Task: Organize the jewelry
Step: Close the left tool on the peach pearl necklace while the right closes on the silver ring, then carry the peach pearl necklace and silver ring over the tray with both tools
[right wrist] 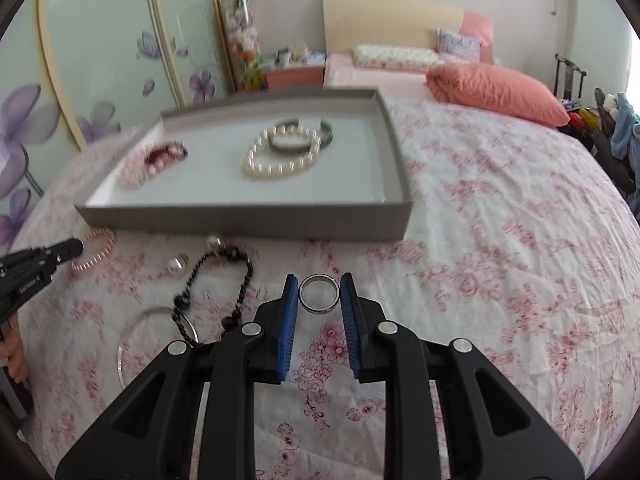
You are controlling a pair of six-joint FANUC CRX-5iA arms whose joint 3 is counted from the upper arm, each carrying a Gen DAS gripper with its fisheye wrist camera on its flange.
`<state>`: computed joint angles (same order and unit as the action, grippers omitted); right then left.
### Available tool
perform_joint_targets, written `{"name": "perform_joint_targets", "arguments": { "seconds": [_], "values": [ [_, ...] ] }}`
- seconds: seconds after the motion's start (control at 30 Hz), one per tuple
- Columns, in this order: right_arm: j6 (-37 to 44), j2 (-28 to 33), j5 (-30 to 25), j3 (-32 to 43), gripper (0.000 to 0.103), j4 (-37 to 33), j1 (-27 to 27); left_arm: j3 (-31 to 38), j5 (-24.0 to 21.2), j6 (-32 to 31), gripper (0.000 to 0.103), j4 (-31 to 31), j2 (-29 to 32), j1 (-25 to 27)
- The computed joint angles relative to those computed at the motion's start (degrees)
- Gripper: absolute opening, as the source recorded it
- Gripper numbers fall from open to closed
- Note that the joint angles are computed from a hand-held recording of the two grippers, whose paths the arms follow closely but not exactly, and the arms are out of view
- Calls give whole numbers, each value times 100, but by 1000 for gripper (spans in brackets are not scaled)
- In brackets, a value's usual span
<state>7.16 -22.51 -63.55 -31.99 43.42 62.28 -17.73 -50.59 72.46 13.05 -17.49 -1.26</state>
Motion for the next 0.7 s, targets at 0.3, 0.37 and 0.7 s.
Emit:
{"name": "perform_joint_targets", "arguments": {
  "seconds": [0.3,0.37,0.7],
  "values": [
    [-953,-379,11,-324,23,1396,384,-740,515,-1328,6,2012,-690,349],
    [-1001,-388,2,-313,23,1659,452,-775,573,-1427,6,2226,-768,324],
    [-1284,-184,-16,-299,23,3147,509,-682,1367,-1120,6,2190,-1113,-16]
  ]
}}
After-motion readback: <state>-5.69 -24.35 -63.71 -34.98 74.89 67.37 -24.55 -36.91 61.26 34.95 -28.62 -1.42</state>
